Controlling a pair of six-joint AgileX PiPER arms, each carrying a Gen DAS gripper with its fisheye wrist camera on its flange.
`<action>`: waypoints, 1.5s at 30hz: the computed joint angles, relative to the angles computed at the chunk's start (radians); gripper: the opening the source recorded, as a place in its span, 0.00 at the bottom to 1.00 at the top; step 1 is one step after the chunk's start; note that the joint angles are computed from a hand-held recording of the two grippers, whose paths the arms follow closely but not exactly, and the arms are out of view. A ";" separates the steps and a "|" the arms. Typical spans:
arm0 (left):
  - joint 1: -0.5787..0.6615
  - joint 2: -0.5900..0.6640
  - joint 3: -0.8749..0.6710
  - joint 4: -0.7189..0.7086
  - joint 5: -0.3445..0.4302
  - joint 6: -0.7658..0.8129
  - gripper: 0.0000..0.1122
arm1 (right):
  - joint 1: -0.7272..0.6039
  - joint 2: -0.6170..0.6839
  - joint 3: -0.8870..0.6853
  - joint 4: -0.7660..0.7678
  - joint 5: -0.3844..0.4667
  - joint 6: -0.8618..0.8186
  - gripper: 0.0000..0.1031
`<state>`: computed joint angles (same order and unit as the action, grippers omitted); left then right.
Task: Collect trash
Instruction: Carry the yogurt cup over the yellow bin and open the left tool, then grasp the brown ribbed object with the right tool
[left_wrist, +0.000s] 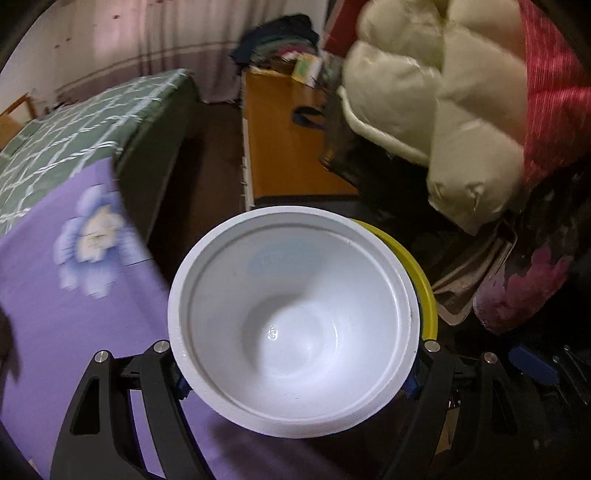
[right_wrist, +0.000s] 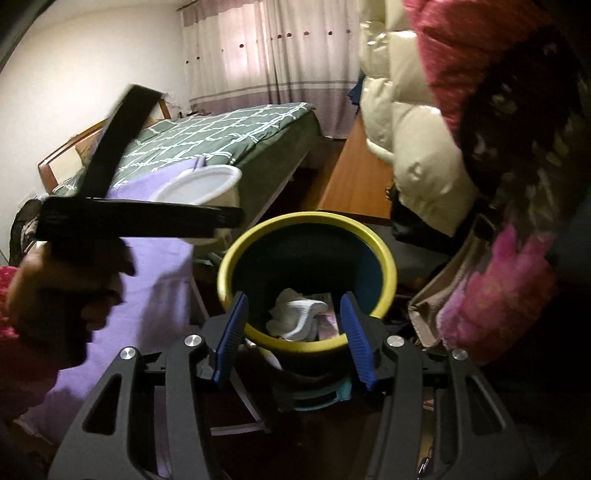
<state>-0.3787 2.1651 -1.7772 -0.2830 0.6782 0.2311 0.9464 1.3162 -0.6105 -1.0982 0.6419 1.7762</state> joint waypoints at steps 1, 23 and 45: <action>-0.017 0.032 -0.042 0.015 0.018 -0.015 0.70 | -0.013 -0.009 0.009 0.002 -0.007 -0.005 0.49; 0.212 -0.310 0.471 -0.273 -0.198 0.300 0.85 | -0.070 0.055 -0.076 -0.042 -0.057 -0.002 0.50; 1.196 -0.303 0.671 -0.983 -0.204 1.194 0.87 | 0.046 1.035 -1.620 0.622 0.154 -0.948 0.53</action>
<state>0.8169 1.8617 -1.1064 -1.2660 0.4744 1.4249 0.9926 2.3516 -2.2304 -0.4764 0.7955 0.8282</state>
